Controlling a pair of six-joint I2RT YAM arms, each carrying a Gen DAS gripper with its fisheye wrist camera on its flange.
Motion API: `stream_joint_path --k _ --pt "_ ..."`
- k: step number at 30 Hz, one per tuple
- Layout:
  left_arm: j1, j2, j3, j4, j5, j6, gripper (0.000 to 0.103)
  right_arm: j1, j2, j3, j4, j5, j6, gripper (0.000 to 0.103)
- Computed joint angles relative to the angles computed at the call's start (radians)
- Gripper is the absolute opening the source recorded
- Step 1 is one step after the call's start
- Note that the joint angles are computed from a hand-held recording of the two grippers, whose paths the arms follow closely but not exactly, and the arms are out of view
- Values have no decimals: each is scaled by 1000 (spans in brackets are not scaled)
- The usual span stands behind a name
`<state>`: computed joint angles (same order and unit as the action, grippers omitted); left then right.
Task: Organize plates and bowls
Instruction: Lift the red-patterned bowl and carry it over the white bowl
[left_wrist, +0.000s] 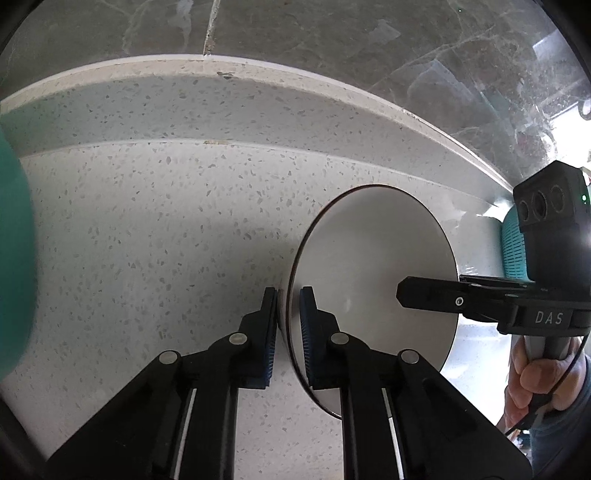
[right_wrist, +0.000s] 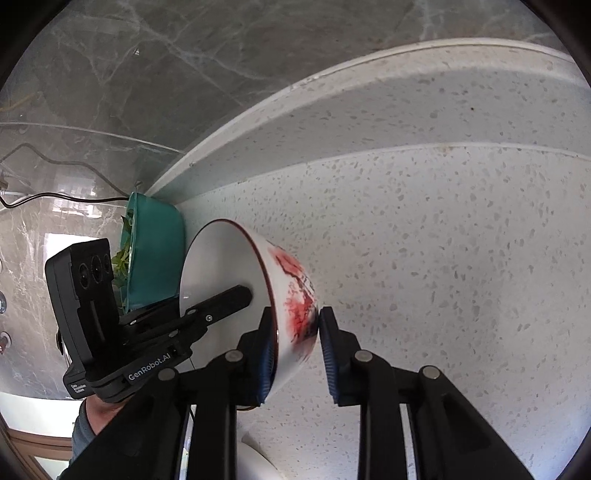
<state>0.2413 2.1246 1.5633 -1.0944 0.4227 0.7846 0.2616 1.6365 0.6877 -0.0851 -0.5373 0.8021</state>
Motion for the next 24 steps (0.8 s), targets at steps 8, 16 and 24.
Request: stream_joint_path --k 8,16,24 --pt "9 -105 -57 -19 3 13 10 32 -86 -8 -47 9 16 26" --pt "97 -256 -87 -123 38 90 10 104 -306 -50 -135 32 64 27" --pt "315 -413 -146 -283 61 291 10 305 -534 -70 -232 119 176 27"
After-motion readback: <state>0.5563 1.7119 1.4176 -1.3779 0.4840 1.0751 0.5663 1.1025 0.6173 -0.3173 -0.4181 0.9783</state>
